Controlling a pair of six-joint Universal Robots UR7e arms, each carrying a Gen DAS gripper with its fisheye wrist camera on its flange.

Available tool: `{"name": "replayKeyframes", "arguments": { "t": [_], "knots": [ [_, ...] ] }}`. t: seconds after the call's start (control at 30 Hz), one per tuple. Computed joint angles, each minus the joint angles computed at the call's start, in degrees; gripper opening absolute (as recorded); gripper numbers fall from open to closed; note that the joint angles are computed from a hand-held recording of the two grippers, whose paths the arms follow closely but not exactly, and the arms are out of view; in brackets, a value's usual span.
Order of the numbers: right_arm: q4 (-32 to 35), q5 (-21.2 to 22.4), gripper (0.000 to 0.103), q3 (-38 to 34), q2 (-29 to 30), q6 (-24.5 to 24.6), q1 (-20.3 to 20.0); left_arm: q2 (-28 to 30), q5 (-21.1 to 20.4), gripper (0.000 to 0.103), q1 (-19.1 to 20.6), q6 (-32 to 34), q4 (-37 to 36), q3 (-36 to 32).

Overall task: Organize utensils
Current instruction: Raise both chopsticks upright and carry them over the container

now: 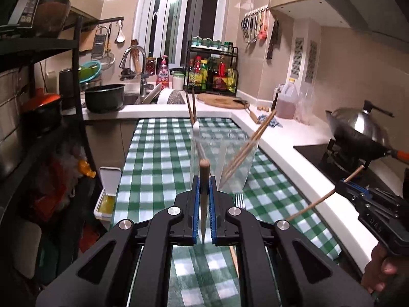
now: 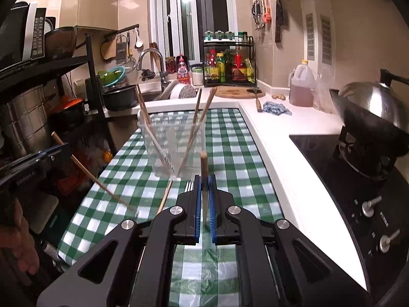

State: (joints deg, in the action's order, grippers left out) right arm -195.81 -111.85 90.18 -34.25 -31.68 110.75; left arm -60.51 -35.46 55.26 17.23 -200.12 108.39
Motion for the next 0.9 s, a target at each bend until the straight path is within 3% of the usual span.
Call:
{"name": "replayKeyframes", "arguments": {
  "t": [0.2, 0.5, 0.9],
  "knots": [
    [3.82, 0.91, 0.006, -4.57, 1.14, 0.71, 0.59, -0.65, -0.98, 0.007, 0.85, -2.95, 8.22, -3.97],
    [9.56, 2.35, 0.006, -11.16, 3.08, 1.01, 1.83, -1.09, -2.54, 0.007, 1.81, -4.43, 14.23, -8.04],
    [20.26, 7.33, 0.006, -27.31, 7.24, 2.83, 3.16, -0.75, -7.97, 0.007, 2.97, -2.72, 21.94, -20.04]
  ]
}}
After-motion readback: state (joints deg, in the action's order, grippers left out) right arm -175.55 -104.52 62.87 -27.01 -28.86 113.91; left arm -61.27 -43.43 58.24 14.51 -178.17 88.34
